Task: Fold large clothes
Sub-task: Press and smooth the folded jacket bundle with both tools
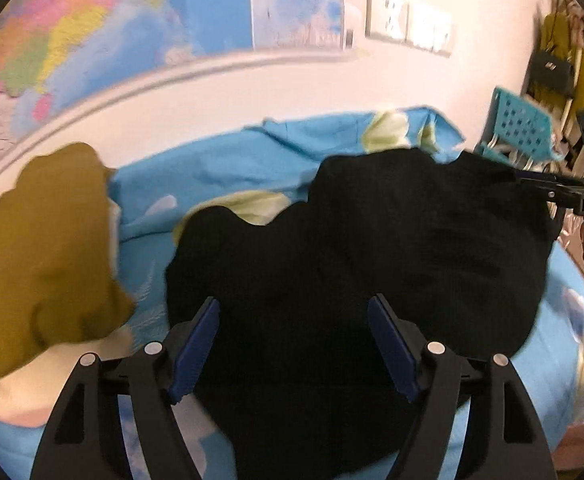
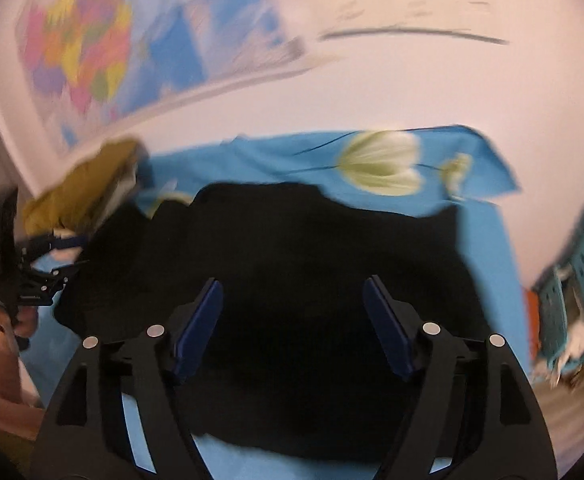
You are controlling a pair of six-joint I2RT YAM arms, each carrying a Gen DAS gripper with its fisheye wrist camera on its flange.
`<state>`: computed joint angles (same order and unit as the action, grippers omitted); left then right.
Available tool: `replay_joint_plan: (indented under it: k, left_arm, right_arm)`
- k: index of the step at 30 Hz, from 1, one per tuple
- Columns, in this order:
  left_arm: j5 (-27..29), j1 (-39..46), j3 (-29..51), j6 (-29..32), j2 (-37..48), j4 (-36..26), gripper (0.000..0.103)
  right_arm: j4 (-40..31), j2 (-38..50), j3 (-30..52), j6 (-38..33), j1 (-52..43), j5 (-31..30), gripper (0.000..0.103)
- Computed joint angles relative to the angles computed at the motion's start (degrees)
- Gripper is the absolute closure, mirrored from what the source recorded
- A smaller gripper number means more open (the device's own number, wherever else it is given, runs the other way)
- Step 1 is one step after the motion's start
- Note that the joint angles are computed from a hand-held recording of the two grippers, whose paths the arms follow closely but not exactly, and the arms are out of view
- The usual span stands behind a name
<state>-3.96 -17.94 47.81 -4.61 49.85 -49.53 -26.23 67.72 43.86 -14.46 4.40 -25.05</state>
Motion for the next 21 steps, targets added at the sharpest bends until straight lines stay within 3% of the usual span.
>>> replay_joint_plan:
  k: [4,7,9,10,12,15,21]
  left_arm:
    - [2.0,1.7,-0.2,0.7,6.0,1.9,0.035]
    - [5.2,5.0,-0.8,1.7,7.1,3.6,0.049]
    - [7.5,7.1,-0.4,1.6,8.0,4.3,0.065]
    - [8.5,7.9,0.1,1.6,8.3,4.6,0.069]
    - [9.7,9.0,1.3,1.4,8.8,5.7,0.091]
    - [16.2,14.2,1.9,1.8,7.1,7.1,0.087]
    - [9.2,11.2,0.1,0.1,11.2,7.2,0.06]
  right_arm:
    - [3.3,11.3,4.5,2.5,9.9,10.2,0.027]
    - [7.1,14.9,4.3,2.8,11.9,13.8,0.051]
    - [8.3,14.6,3.9,2.4,11.4,13.2,0.091]
    - [8.3,13.5,3.6,2.8,10.6,12.0,0.091]
    - [9.7,9.5,2.4,2.7,9.0,10.5,0.094]
    - [10.5,7.7,3.7,5.2,5.9,6.8,0.094]
    - [9.3,18.5,7.8,5.1,9.1,12.3,0.099]
